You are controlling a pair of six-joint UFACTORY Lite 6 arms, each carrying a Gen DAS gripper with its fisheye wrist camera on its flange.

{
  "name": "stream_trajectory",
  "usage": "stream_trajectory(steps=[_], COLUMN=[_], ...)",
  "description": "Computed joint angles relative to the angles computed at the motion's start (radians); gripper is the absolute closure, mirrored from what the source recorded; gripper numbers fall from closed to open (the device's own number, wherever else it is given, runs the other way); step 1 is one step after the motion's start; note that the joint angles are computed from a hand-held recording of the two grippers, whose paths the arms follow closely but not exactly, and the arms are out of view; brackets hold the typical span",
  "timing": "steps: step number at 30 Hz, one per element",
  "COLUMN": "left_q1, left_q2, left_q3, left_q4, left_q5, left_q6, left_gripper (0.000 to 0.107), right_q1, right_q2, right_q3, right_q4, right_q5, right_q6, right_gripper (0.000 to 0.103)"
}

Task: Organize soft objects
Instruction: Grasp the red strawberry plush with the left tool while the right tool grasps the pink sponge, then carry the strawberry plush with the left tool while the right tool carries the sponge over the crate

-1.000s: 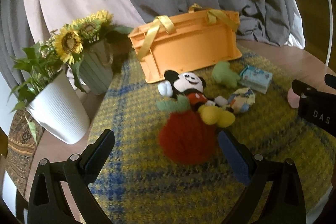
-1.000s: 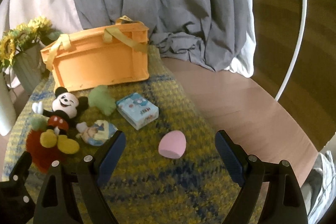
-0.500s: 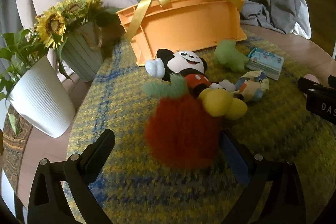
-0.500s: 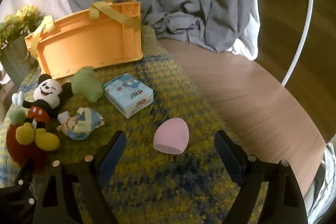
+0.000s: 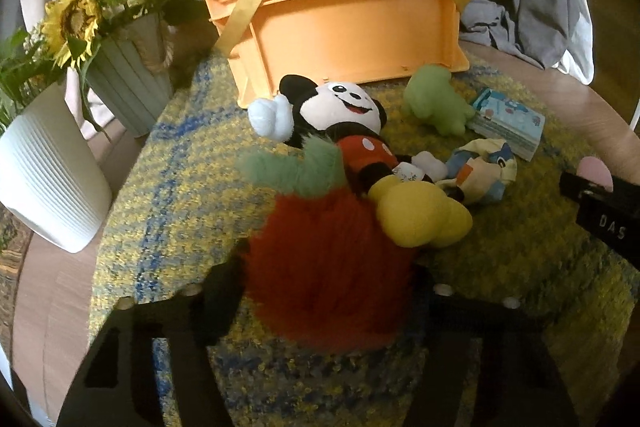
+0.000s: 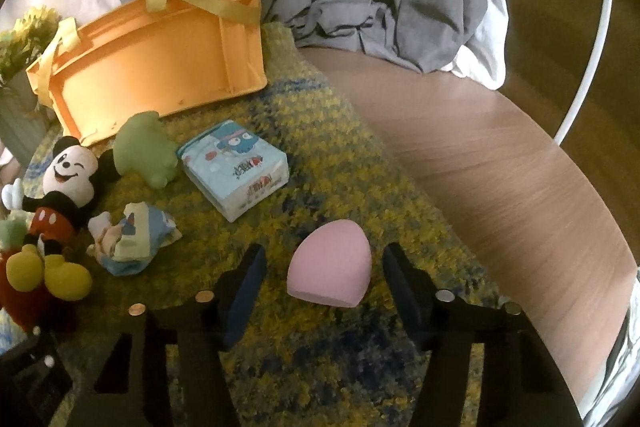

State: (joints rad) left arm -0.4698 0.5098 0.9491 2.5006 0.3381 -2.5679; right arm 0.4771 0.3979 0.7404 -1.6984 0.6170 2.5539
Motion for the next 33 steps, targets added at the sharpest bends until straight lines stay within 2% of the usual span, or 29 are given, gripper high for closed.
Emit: stream_trajectory(steps=[2,6,16,30,33], left_q1=[0.003,-0.005,-0.003,0.016,0.024], left_q2=[-0.003,-0.016,-0.113,-0.376,-0.421], left_q3=[-0.004,-0.019,-0.099,-0.249,-0.256], left_q4=[0.044,0.040,0.048,0.037,0.043], left_q5=[-0.008,0.005,0.023,0.039,0.018], left_q6=[-0.048,-0.058,-0.061,-0.043,-0.050], left_gripper=[0.063,0.066,0.068,0.068,0.068], right_q1=[-0.011,-0.015,0.026,0.132,0.154], right_q2=[0.007,0.008,-0.045,-0.202,-0.243], right_q3=[0.003,0.004,-0.015,-0.031,-0.034], right_q4=[-0.016,-0.011,-0.005,0.080,0.106], right_q5=[-0.017,-0.012,0.025,0.063,0.079], right_q6=[0.011,0.006,-0.013,-0.112,-0.140], right_gripper=[0.054,0.063,0.064,0.064,0.064])
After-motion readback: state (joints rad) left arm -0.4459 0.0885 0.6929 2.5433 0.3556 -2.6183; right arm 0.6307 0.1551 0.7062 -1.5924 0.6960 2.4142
